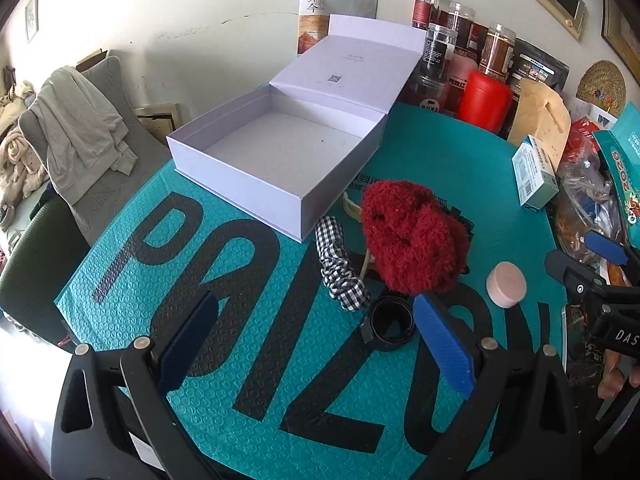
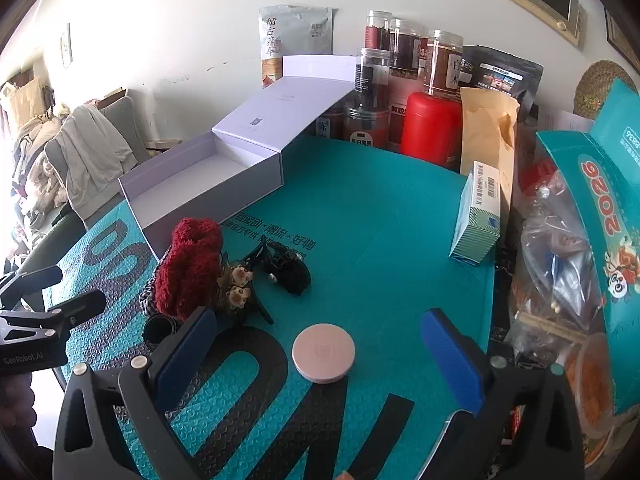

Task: Organize objects
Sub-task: 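Move both tools toward the black ring and pink compact on the mat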

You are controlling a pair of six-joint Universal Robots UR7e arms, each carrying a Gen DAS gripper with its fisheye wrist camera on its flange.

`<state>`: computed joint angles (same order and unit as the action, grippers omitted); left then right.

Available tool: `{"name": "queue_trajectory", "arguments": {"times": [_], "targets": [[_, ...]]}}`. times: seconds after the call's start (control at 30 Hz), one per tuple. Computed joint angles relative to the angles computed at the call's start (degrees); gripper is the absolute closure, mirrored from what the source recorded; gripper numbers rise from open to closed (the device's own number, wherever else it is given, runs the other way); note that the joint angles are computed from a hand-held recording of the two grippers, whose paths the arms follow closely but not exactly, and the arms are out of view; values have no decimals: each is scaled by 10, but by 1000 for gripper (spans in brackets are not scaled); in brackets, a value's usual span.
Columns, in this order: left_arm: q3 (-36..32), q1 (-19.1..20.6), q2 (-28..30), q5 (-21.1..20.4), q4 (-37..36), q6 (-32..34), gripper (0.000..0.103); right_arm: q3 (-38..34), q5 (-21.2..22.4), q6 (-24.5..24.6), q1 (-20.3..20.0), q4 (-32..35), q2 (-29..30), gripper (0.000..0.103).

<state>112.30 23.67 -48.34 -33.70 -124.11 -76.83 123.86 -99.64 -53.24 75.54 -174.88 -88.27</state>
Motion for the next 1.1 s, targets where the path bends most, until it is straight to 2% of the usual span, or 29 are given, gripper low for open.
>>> {"name": "queue_trajectory", "arguments": {"times": [0.5, 0.77, 1.1], "targets": [[11, -2, -6, -7, -16, 2, 5, 6, 0, -5, 2, -2, -3, 1], [17, -6, -3, -12, -47, 28, 5, 9, 5, -7, -1, 5, -7, 1], [11, -8, 3, -14, -42, 31, 5, 9, 3, -12, -3, 8, -10, 1]]}}
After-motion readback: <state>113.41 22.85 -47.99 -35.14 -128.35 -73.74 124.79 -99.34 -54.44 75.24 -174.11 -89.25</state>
